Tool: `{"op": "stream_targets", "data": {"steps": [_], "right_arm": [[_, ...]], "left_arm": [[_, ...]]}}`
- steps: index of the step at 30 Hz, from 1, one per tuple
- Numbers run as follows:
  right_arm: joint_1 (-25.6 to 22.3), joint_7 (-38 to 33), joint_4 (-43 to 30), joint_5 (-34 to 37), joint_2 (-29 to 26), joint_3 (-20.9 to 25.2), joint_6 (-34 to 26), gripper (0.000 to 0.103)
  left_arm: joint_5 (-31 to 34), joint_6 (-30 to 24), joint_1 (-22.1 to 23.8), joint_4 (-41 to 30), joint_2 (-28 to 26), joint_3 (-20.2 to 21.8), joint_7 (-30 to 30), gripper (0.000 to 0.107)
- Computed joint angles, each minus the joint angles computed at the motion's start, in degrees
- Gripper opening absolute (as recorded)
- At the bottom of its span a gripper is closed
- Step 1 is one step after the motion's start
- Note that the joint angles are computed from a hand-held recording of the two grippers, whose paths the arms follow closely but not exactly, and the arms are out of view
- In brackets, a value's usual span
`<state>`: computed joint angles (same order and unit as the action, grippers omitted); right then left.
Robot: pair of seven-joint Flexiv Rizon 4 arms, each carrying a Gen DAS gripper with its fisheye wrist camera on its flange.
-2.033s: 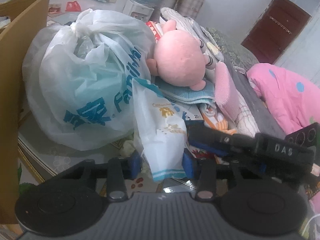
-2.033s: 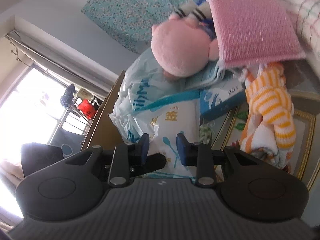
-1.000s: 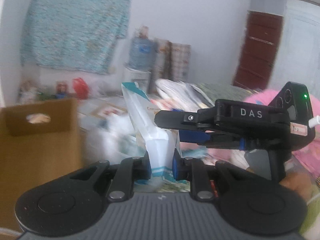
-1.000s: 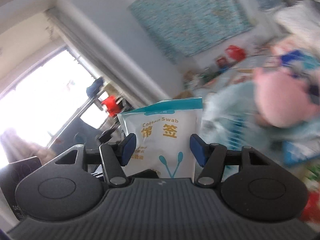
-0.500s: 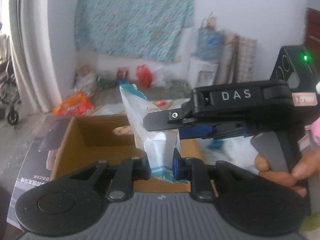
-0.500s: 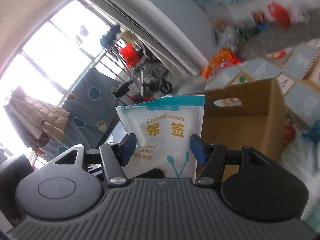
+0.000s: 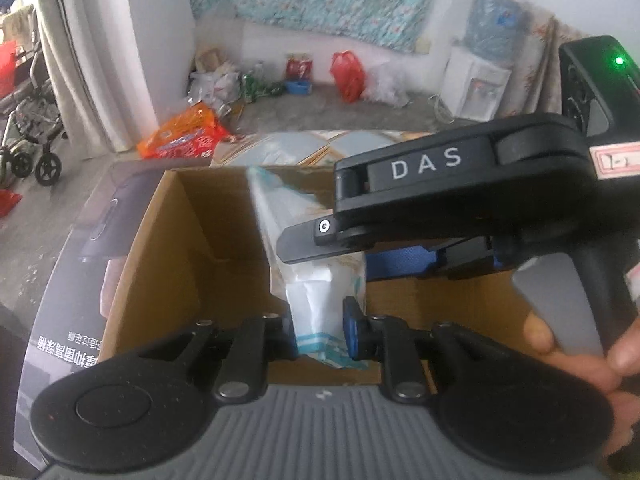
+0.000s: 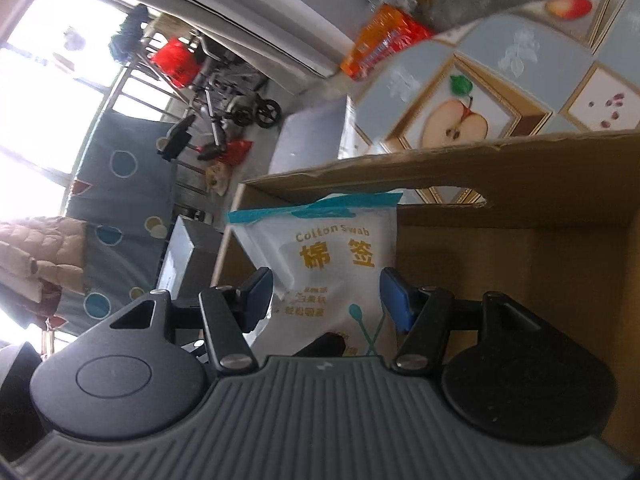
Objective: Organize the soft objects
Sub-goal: 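Lower the cotton swab bag into the box and open the right tool, then reach the right tool to the pink knitted sponge pad and grasp it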
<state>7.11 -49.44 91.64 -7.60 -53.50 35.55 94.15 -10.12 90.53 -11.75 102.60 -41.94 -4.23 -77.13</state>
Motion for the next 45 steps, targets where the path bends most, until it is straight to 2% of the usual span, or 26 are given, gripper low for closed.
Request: {"op": "stream_targets", "data": {"steps": [1,3,5,6,9,15,22,26,28,30,33,37,41,43,45], "right_arm": [[-0.07,0.24,-0.70,0.17,-0.77,0.37,-0.24,0.060],[-1.00,-0.03,-1.99,0.30,-2.68,2.02,-0.10,0.060],[-1.45,-0.09,-3.63,0.26,-4.78,3.32,0.04,0.061],[-1.32,0.18,-3.87,0.42,-5.06,3.43,0.12,0.061],[-0.36,0.64,-4.96,0.27,-5.43,2.59,-1.01,0.062],[0.72,0.31,-4.82,1.86,-4.32,1.19,-2.17,0.062],[-0.37,-0.61,-4.28,2.95,-4.56,2.10,-0.16,0.063],[-2.13,-1.04,-0.10,1.82,-2.49,3.32,3.90,0.063],[-4.08,-1.48,4.58,0.72,-0.66,4.96,9.29,0.063],[-5.82,-1.79,9.56,-0.32,1.16,6.18,15.35,0.063],[-8.41,-2.47,19.43,-1.10,4.74,7.79,27.43,0.067],[-8.75,-3.57,33.35,1.21,9.78,7.68,44.71,0.073],[-4.07,-5.55,44.43,10.00,13.26,6.34,60.65,0.076],[-0.56,-6.33,48.69,16.42,13.76,6.05,67.77,0.077],[3.65,-6.62,52.59,24.79,12.90,6.54,76.49,0.078]], "left_arm": [[0.08,-0.70,-0.92,-0.77,-0.44,1.28,-0.24,0.024],[0.85,-1.59,-4.97,-2.30,-1.27,6.58,-2.09,0.035],[2.16,-2.71,-9.56,-4.54,-2.62,12.69,-4.67,0.043],[2.57,-3.84,-10.41,-4.97,-2.71,14.02,-5.64,0.044],[3.91,-6.30,-10.70,-5.45,-2.10,14.77,-8.08,0.052],[7.65,-1.83,-11.11,-2.46,0.68,16.03,-11.34,0.064],[8.10,0.29,-11.18,-1.27,1.53,15.98,-11.62,0.065],[7.34,2.03,-9.19,1.54,3.74,12.89,-10.77,0.066],[7.06,3.72,-6.15,4.44,5.99,8.87,-9.20,0.069],[6.94,6.70,-3.07,8.63,8.81,4.46,-7.77,0.077],[8.03,12.13,2.66,15.36,12.76,-3.60,-5.42,0.086],[11.46,18.30,9.43,23.83,17.12,-13.18,-6.47,0.089],[19.66,24.21,16.08,29.93,18.60,-22.11,-10.95,0.092],[23.28,27.40,15.90,31.45,17.99,-23.24,-12.86,0.092],[25.62,31.13,12.69,32.24,17.04,-21.79,-13.66,0.093]]}}
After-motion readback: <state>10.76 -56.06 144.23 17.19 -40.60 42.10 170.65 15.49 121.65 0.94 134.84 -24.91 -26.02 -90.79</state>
